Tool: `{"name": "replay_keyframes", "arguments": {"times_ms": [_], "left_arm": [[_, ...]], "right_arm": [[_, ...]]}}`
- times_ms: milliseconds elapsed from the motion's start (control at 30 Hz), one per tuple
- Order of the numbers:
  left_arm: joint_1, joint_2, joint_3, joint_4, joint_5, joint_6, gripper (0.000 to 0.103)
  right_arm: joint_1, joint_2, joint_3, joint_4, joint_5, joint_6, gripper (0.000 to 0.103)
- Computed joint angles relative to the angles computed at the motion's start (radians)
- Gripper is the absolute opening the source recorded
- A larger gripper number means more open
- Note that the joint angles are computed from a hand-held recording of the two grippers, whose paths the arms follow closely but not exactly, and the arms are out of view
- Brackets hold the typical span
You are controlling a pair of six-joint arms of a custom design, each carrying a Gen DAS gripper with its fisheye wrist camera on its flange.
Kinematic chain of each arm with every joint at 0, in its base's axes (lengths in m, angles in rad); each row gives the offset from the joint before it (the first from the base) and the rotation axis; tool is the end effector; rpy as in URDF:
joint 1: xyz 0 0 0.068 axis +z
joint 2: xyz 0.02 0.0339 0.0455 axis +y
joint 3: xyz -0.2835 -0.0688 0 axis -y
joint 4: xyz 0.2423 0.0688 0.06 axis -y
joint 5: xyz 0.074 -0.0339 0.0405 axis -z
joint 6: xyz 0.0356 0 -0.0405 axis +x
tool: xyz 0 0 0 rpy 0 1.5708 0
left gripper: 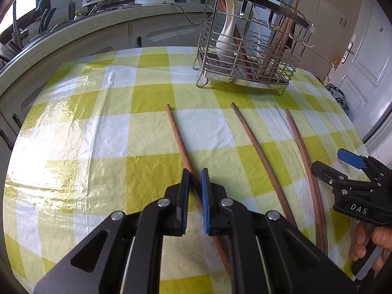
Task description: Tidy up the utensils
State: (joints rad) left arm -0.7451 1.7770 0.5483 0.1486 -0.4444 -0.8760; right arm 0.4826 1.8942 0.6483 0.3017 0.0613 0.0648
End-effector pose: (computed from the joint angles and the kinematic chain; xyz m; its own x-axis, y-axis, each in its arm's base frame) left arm 0.2058 -0.1690 0.0892 -0.7709 -0.2324 -0.5930 -0.2014 0.9722 -0.1192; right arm 0.2743 0.1413 0.0831 -0.7439 -0.3168 -0.5884 -0.3840 0.9233 -0.0115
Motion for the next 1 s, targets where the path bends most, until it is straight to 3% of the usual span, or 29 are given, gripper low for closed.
{"name": "replay_keyframes", "arguments": {"times_ms": [333,433,533,767,833,1000], "left_arm": [[0.003,-0.001,0.000,-0.002,0.004,0.000,0.010],[0.002,-0.001,0.000,-0.002,0.003,-0.002,0.010],[0.004,-0.004,-0.005,0.002,0.003,-0.002,0.010],[-0.002,-0.003,-0.001,-0.005,-0.006,-0.007,0.010],[-0.003,-0.005,-0.001,-0.007,-0.002,-0.002,0.010],[0.001,-0.007,-0.006,-0.001,0.006,0.012,0.010]], "right_arm": [[0.031,0.009,0.017,-0.018,0.019,0.036,0.083],[0.036,0.010,0.016,-0.011,0.020,0.044,0.078],[0.024,0.010,0.016,-0.022,0.020,0.048,0.065],[0.023,0.015,0.005,-0.002,0.022,0.038,0.065],[0.029,0.013,-0.002,0.017,0.005,0.018,0.056],[0.026,-0.001,0.002,-0.004,-0.050,-0.042,0.020]]}}
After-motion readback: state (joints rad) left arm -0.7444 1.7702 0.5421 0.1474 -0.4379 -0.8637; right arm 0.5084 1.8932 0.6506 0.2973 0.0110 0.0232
